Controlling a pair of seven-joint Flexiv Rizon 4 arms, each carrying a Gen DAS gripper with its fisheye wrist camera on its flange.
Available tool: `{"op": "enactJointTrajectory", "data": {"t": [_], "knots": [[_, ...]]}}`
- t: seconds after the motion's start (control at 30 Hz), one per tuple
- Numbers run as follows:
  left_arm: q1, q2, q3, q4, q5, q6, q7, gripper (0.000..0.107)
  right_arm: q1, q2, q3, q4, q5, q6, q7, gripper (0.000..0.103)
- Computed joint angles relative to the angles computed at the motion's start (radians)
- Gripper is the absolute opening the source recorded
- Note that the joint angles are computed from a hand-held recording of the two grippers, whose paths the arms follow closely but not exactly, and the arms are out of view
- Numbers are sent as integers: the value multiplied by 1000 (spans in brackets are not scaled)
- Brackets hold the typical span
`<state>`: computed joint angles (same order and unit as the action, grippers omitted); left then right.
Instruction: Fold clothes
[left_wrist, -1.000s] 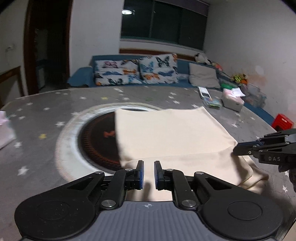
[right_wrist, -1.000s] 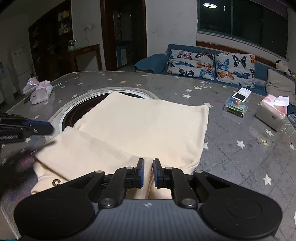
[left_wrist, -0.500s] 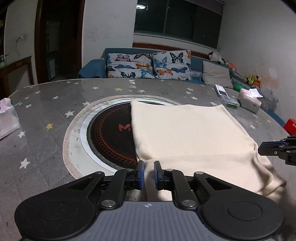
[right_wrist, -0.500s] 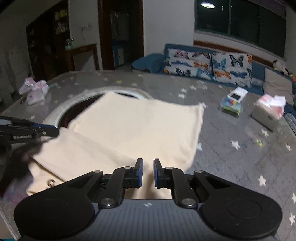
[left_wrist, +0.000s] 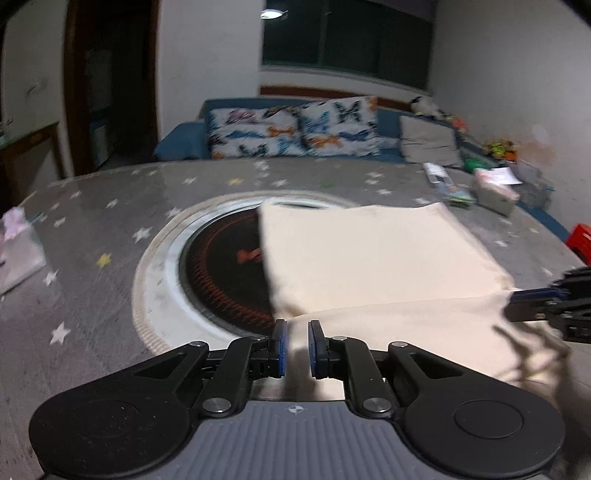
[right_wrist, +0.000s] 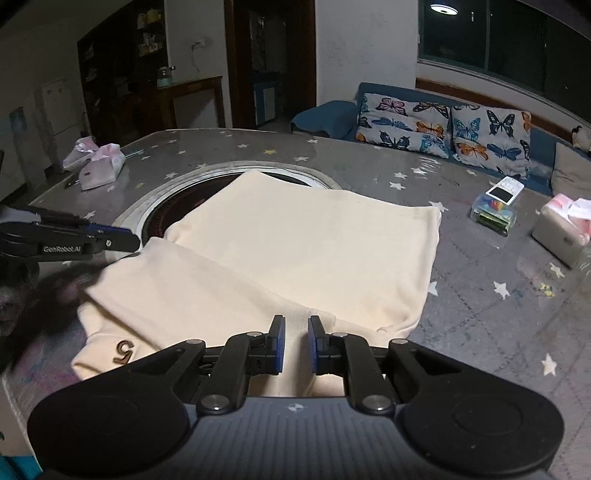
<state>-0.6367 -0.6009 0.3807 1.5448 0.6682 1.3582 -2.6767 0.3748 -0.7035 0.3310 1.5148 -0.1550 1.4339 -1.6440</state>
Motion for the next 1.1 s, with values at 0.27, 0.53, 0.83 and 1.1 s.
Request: {"op": "enactJointTrajectory", "data": {"t": [0.27,0.53,0.83,1.1], "knots": [[4,-6,-65,6,-19,61,154,14,-33,49,35,73,22,-42,-75,15],[-52,-43,-23,-2,-66,55,241,14,-39,63,57,103,36,-4,-109,16],[-115,30,41,63,3,53,248,48,-45,96,55,138,36,-1,-132,18],[-159,86,12,91,244,-7,284,53,-52,159,42,212,21,-18,-189,29]]}}
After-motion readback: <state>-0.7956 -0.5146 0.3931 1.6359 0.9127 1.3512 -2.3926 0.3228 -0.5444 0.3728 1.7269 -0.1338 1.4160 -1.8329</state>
